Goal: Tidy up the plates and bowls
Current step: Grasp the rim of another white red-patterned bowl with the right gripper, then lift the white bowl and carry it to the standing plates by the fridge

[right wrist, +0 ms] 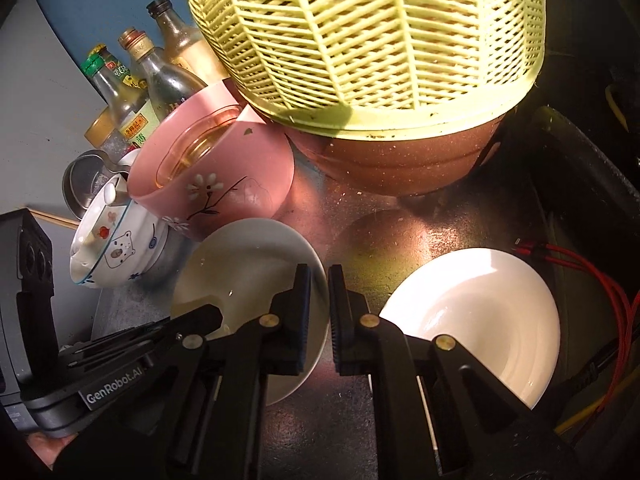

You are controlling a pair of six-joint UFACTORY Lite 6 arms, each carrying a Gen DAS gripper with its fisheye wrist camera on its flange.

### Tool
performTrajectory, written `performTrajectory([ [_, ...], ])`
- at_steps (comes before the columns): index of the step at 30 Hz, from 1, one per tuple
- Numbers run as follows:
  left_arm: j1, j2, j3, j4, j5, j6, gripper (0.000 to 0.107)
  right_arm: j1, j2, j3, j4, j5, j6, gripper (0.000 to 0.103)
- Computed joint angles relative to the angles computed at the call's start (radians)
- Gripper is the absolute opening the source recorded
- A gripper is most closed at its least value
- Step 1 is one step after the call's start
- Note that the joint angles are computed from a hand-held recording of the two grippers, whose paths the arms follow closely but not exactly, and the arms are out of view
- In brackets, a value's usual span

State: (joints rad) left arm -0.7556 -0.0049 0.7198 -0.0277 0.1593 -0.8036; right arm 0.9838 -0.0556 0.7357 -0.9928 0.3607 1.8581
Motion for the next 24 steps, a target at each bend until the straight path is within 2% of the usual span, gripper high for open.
performTrajectory([
  [6,-0.021,-0.190,-0.114,0.106,0.064,-0.127,0.006,0.099,-0.048,-0.009,-0.020,0.051,0.098,0.009],
  [12,-0.074,-0.380,-0.177,0.208,0.196,-0.266,0.006,0.201,-0.080,-0.024,-0.049,0.091,0.213,0.010],
  [18,-0.041,-0.634,-0.274,0.175,0.348,-0.206,0.006,0.294,-0.039,0.037,-0.067,0.136,0.299,0.010],
  [24,-0.084,-0.817,-0.315,0.212,0.493,-0.265,0.006,0.395,0.000,0.107,-0.055,0.200,0.335,0.010],
])
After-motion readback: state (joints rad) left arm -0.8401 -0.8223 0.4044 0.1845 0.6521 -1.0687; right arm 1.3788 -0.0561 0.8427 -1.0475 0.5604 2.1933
